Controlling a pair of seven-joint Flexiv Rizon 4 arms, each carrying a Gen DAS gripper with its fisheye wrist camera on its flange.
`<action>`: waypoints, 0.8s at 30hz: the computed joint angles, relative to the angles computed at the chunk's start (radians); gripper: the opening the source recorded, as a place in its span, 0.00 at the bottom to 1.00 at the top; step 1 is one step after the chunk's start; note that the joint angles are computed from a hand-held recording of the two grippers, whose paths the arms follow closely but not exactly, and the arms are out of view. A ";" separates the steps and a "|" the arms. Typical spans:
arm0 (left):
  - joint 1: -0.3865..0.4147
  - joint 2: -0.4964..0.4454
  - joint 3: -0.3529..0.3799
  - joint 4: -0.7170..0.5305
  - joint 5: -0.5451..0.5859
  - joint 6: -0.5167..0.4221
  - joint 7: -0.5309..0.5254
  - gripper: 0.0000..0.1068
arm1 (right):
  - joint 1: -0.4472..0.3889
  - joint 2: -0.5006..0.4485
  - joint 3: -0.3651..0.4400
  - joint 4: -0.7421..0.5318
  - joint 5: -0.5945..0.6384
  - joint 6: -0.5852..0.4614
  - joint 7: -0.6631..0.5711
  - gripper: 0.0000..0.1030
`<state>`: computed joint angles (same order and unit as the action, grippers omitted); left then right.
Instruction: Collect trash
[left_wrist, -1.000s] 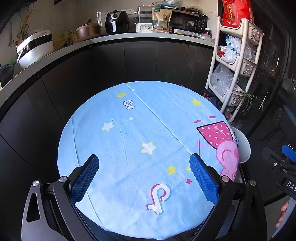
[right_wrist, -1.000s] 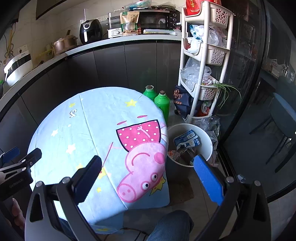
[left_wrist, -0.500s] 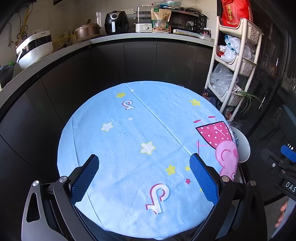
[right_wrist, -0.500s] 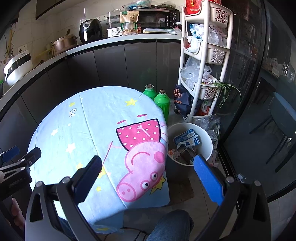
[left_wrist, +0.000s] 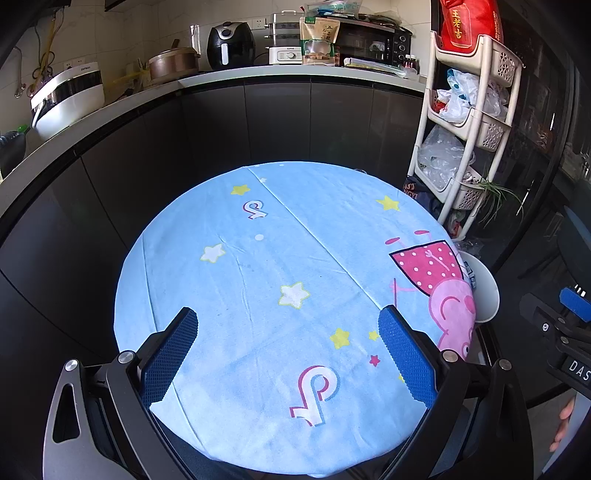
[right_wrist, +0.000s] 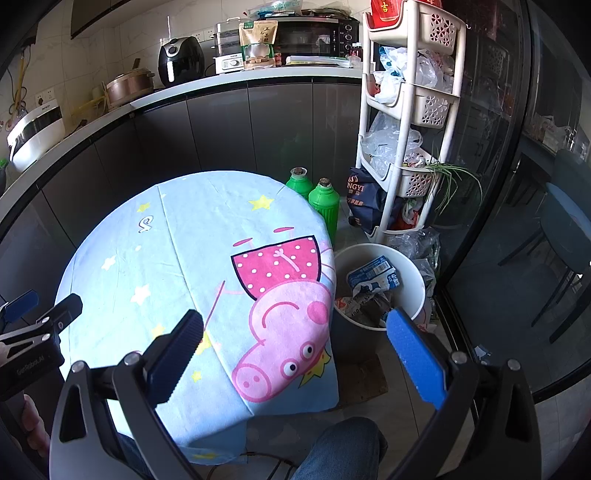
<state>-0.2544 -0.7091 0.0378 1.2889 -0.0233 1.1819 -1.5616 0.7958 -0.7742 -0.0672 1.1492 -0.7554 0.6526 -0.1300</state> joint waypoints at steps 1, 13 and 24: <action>0.000 0.000 0.000 0.000 0.000 0.000 0.000 0.89 | 0.000 0.000 0.000 0.000 0.000 0.000 0.000 0.97; 0.004 -0.001 -0.009 0.000 -0.003 -0.001 0.008 0.89 | 0.000 -0.001 0.002 0.000 0.003 -0.002 0.000 0.97; 0.000 -0.005 -0.005 -0.008 -0.004 -0.009 0.013 0.89 | -0.001 -0.002 0.002 0.008 0.005 0.006 0.006 0.97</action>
<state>-0.2543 -0.7144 0.0332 1.2805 -0.0269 1.1731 -1.5488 0.7949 -0.7758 -0.0651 1.1576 -0.7505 0.6588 -0.1241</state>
